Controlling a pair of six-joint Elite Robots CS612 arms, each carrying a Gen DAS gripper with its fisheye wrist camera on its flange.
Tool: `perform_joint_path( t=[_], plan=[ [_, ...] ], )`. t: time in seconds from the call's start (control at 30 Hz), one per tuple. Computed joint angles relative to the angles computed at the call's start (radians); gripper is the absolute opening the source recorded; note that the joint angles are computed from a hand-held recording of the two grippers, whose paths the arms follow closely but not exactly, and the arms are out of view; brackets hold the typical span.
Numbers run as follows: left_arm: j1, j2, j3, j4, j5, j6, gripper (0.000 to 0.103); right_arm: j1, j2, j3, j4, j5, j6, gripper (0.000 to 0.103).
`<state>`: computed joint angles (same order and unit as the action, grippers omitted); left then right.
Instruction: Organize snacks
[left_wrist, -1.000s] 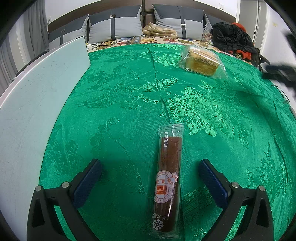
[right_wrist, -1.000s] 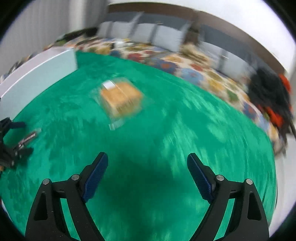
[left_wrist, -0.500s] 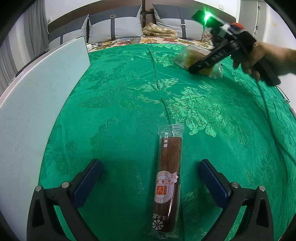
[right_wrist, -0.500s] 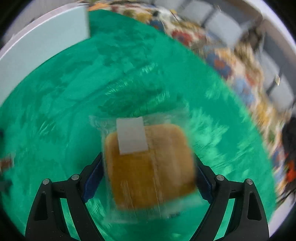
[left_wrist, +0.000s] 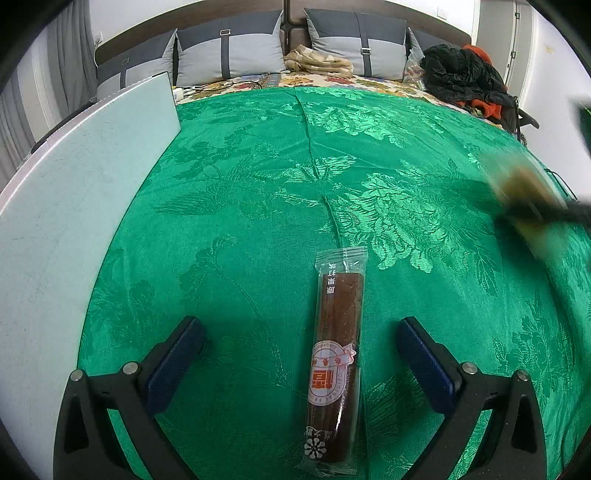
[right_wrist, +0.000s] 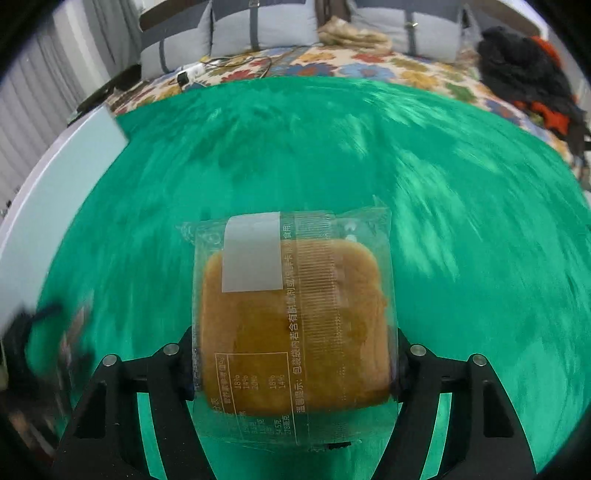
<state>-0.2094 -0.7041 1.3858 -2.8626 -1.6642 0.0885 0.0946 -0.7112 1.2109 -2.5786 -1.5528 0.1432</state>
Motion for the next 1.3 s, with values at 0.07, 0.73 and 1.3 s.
perform_joint_path(
  t=[0.07,0.73,1.3],
  plan=[
    [0.000,0.000,0.000,0.000,0.000,0.000,0.103,0.015,-0.049,0.106,-0.072,-0.055,0.031,0.074],
    [0.000,0.000,-0.001,0.001,-0.001,0.000,0.103,0.055,-0.052,0.179,-0.207,-0.217,0.110,0.090],
    [0.000,0.001,-0.001,0.001,-0.002,0.000,0.103,0.054,-0.052,0.179,-0.209,-0.214,0.110,0.091]
  ],
)
